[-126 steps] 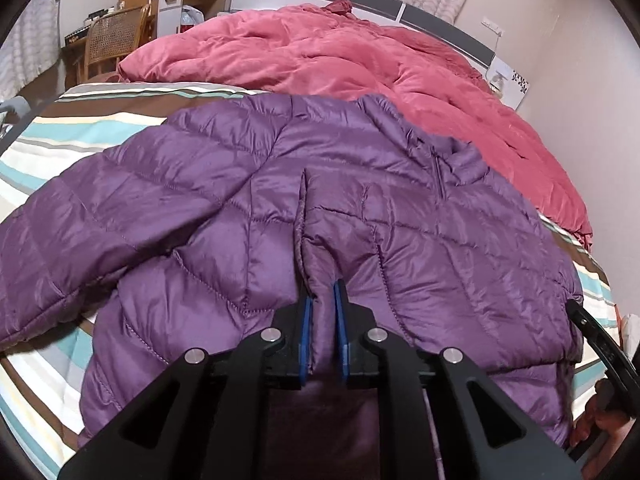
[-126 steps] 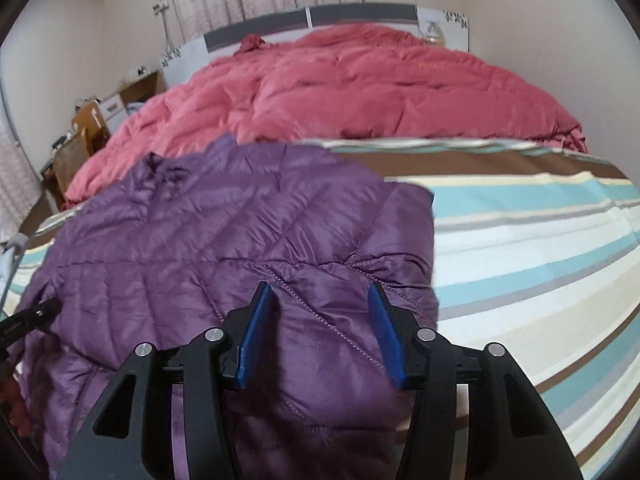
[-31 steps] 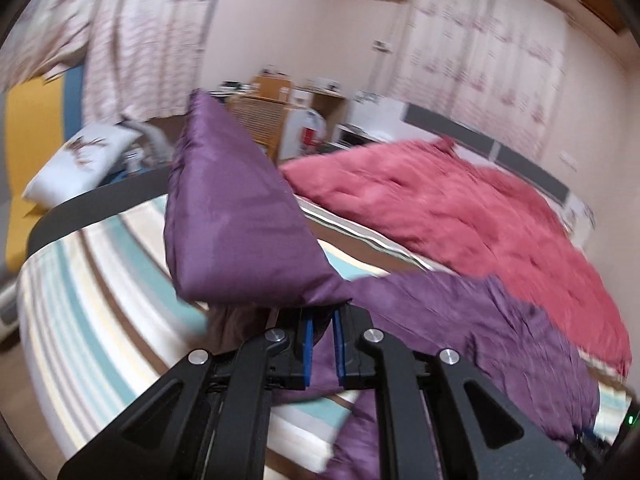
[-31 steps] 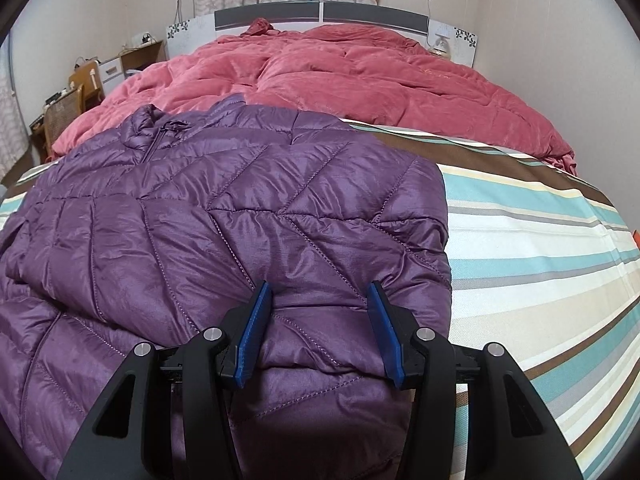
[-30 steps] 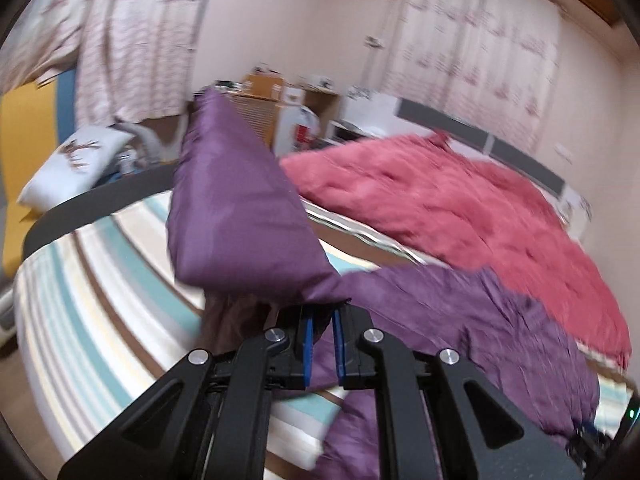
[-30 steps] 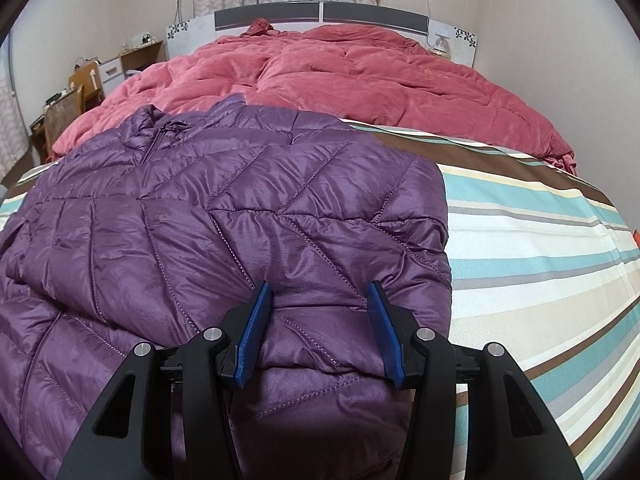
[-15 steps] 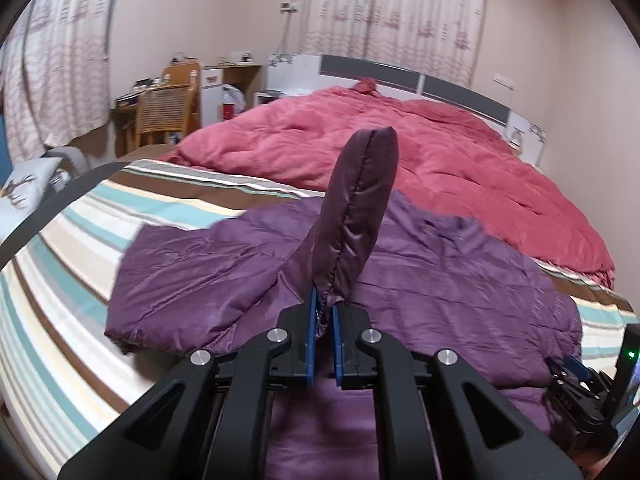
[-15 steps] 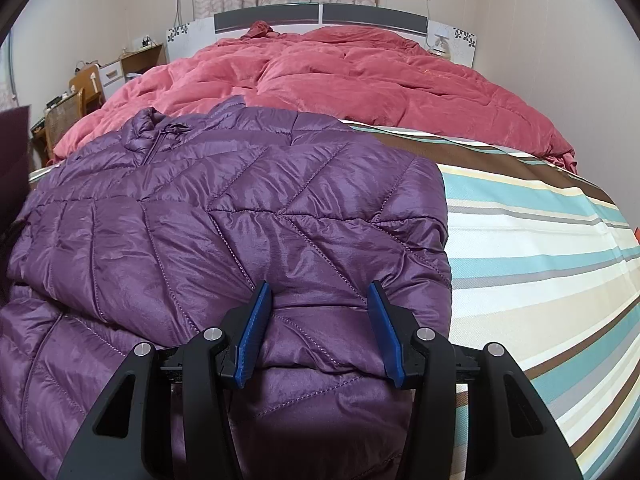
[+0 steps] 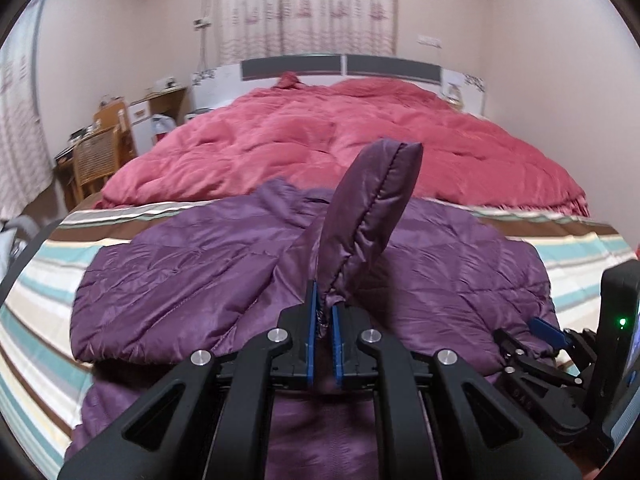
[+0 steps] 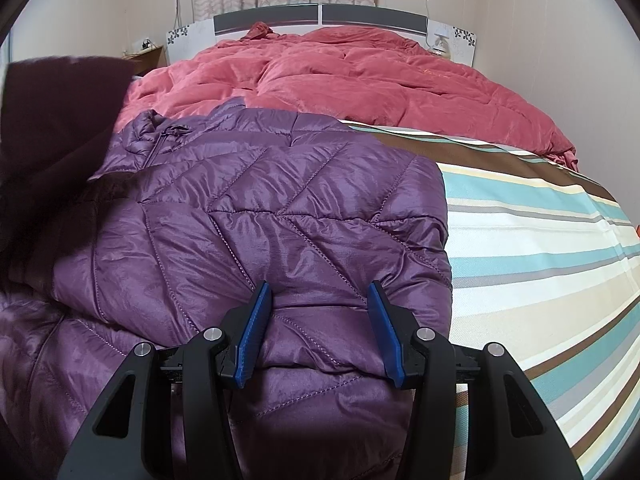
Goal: Fold large clothes
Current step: 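Grasp the other sleeve cuff with the left gripper and lift it, then lay the sleeve across the jacket body and open the left gripper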
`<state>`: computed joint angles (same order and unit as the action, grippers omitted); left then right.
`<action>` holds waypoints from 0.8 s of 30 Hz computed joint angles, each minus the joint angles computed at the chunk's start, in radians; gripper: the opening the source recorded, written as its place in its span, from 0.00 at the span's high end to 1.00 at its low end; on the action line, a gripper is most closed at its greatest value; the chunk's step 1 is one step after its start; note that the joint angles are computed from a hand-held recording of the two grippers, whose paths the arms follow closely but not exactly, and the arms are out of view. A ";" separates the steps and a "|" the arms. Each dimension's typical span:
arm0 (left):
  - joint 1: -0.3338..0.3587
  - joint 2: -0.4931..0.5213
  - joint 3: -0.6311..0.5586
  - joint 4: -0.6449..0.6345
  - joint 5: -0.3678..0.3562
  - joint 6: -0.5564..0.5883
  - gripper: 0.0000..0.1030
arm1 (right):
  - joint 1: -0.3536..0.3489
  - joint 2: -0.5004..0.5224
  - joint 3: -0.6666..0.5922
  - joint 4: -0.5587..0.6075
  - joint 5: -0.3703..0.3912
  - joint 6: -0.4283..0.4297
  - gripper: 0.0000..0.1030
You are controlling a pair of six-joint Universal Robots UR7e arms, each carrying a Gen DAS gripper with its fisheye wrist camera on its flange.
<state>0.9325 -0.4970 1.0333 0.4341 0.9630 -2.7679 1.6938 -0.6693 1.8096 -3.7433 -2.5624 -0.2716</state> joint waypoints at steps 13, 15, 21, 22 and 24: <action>0.013 0.125 -0.142 0.239 0.076 -0.101 0.92 | -0.001 0.002 -0.002 -0.001 0.002 0.000 0.52; 0.022 0.134 -0.167 0.265 0.092 -0.109 0.88 | -0.001 0.001 -0.001 -0.003 0.001 -0.001 0.52; 0.043 0.045 -0.095 0.287 0.217 -0.079 0.29 | 0.000 0.003 -0.003 -0.008 0.001 -0.007 0.51; 0.045 0.022 -0.070 0.276 0.225 -0.061 0.29 | 0.001 0.003 -0.001 -0.014 0.003 -0.009 0.51; 0.050 -0.023 -0.029 0.247 0.217 -0.018 0.29 | 0.005 -0.001 0.004 -0.034 0.008 -0.018 0.51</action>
